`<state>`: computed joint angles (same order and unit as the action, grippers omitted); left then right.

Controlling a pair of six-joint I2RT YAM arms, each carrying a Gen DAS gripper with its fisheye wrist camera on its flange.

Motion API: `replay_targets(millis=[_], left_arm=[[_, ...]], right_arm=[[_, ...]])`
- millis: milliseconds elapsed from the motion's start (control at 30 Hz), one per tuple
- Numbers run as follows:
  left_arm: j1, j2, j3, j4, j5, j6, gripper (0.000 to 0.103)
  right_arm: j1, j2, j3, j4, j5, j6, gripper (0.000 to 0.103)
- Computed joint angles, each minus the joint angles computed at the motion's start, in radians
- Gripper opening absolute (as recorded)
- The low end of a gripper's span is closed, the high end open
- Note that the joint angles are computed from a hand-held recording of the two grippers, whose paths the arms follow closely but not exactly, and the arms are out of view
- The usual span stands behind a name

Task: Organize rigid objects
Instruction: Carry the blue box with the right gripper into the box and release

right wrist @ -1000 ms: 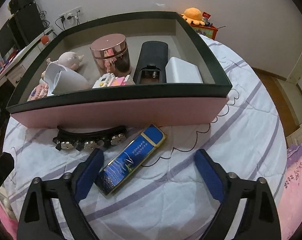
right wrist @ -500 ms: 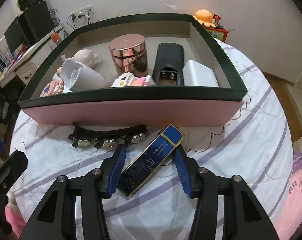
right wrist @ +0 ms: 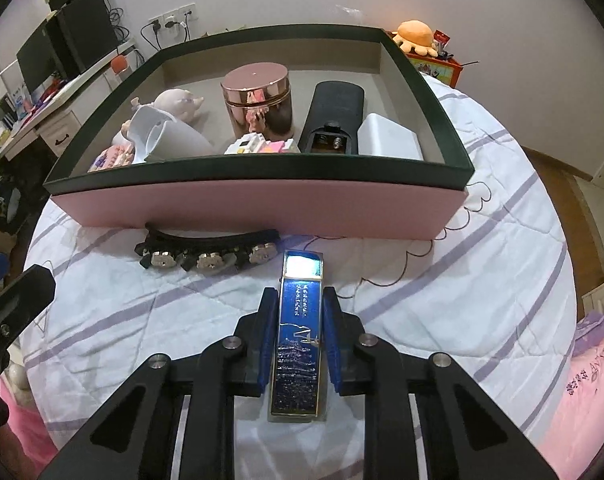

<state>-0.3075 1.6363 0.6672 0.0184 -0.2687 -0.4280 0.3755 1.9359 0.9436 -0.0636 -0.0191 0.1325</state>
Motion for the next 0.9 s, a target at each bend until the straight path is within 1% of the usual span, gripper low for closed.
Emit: replay_targets(millis=[167, 267, 500, 633, 767, 900], left_arm=[[-0.016, -0.005, 0.009, -0.015, -0.014, -0.002, 0.103], [-0.023, -0.008, 0.016, -0.023, -0.022, -0.003, 0.103], [-0.061, -0.026, 0.047, -0.058, -0.056, -0.005, 0.103], [-0.067, -0.039, 0.081, -0.076, -0.074, 0.004, 0.103], [-0.057, -0.032, 0.138, -0.094, -0.093, 0.025, 0.103], [-0.024, 0.013, 0.219, -0.106, -0.099, 0.059, 0.103]], right_arm=[[0.000, 0.007, 0.018, -0.014, -0.015, -0.005, 0.021], [-0.012, -0.008, 0.003, -0.007, -0.036, -0.015, 0.021], [-0.034, -0.088, -0.054, 0.005, -0.072, -0.026, 0.021], [-0.054, -0.154, -0.067, -0.011, -0.101, -0.037, 0.021], [-0.082, -0.196, -0.035, -0.050, -0.138, -0.057, 0.021], [-0.096, -0.175, 0.059, -0.094, -0.150, -0.079, 0.021]])
